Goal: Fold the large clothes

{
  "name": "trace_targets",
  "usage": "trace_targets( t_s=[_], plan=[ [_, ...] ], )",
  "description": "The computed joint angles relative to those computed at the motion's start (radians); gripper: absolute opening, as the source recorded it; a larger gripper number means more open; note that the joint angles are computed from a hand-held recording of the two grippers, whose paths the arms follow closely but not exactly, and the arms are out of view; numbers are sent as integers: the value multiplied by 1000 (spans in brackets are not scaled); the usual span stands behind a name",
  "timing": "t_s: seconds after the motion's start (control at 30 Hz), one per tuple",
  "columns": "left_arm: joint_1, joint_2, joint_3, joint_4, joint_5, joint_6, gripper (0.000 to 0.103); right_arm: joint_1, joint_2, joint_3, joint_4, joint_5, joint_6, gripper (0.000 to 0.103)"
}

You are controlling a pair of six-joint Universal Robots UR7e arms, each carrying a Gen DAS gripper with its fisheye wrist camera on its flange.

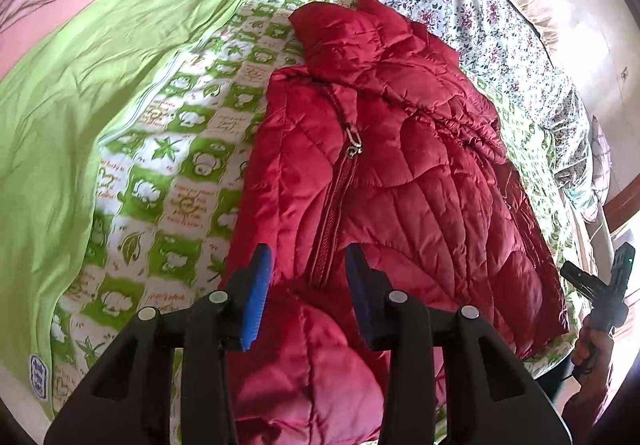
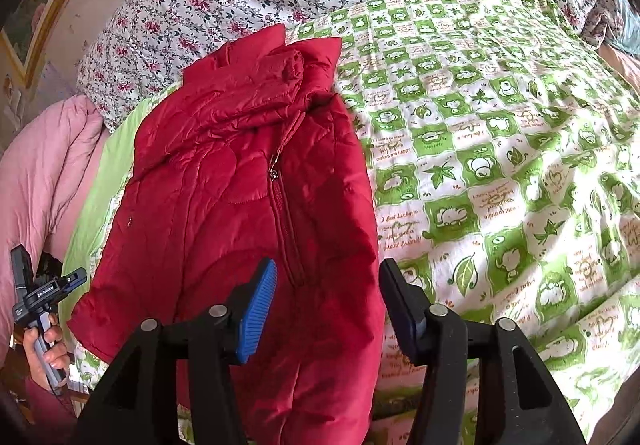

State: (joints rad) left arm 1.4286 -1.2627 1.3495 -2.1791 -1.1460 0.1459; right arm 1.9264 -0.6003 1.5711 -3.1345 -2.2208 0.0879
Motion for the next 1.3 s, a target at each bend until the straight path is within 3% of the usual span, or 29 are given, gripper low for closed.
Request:
trace_targets(
  t_s=[0.13, 0.33, 0.47, 0.77, 0.93, 1.0, 1.1, 1.2, 1.3],
  plan=[
    [8, -5, 2, 13, 5, -6, 47, 6, -1, 5, 4, -11, -4, 60],
    [21, -5, -10, 46, 8, -19, 48, 4, -9, 13, 18, -19, 14, 62],
    [28, 1, -24, 79, 19, -26, 63, 2, -13, 12, 51, -16, 29, 66],
    [54, 28, -82, 210, -32, -38, 69, -11, -32, 22, 157, -7, 76, 69],
    [65, 38, -89, 246, -71, -29, 69, -41, -52, 60, 163, 110, 117, 69],
    [69, 43, -97, 262, -81, -33, 69, -45, -52, 63, 172, 134, 118, 68],
    [77, 47, -106, 272, -99, -33, 69, -48, -54, 73, 179, 129, 123, 48],
    [78, 49, -109, 281, -101, -28, 69, -70, -71, 87, 187, 193, 160, 47],
    [78, 44, -102, 279, -110, -3, 69, -68, -74, 84, 210, 198, 157, 48]
  ],
)
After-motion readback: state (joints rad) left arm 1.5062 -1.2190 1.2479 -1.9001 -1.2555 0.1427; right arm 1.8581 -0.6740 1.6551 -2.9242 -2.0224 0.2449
